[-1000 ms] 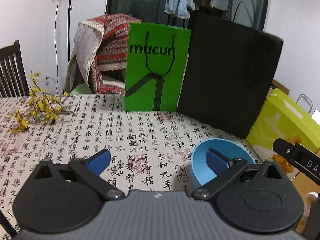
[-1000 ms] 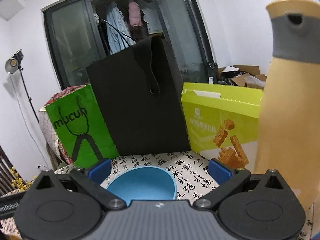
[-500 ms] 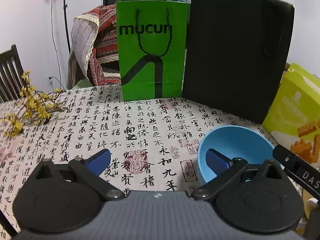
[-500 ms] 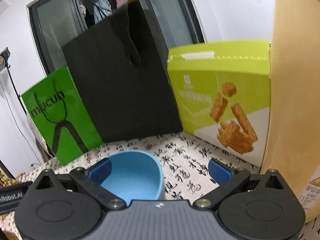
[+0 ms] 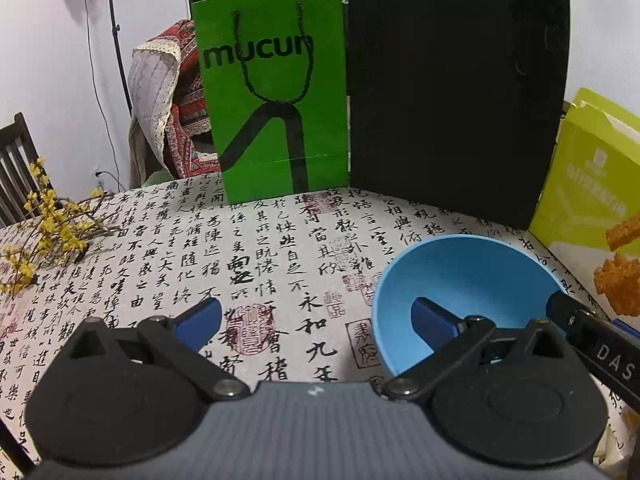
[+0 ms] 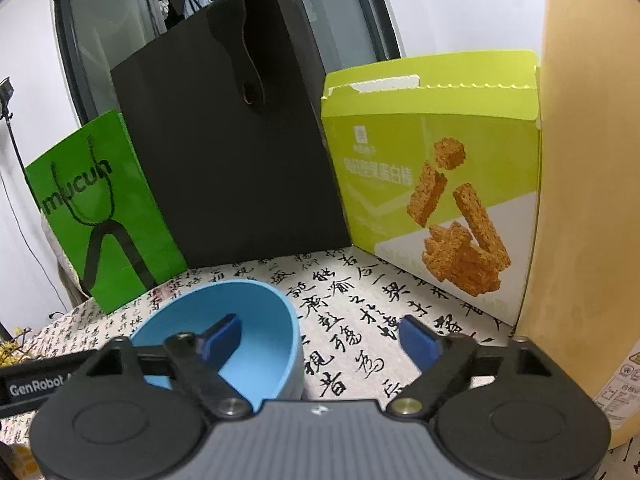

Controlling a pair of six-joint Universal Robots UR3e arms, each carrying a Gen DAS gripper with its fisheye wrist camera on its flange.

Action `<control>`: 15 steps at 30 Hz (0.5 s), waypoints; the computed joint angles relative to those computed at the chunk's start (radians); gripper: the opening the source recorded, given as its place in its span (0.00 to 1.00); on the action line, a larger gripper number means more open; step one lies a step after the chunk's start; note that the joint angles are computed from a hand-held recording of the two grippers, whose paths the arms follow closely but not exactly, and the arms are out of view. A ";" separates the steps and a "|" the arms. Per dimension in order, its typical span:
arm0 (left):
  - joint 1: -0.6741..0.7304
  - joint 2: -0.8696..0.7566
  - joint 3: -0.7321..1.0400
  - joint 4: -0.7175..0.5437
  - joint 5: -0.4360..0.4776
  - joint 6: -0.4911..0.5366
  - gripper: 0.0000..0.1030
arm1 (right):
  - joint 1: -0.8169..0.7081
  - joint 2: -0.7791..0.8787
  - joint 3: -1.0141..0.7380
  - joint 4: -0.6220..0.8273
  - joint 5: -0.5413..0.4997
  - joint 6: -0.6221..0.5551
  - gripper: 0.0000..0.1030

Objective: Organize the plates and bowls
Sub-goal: 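Lower both open grippers onto the rim of the blue bowl, then close both grippers on the blue bowl rim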

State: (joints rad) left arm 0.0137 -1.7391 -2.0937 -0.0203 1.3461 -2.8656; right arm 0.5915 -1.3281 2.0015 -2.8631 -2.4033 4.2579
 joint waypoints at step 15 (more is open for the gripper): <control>-0.007 -0.051 -0.032 0.095 -0.059 0.029 0.58 | -0.004 0.048 -0.014 -0.070 0.026 -0.075 0.25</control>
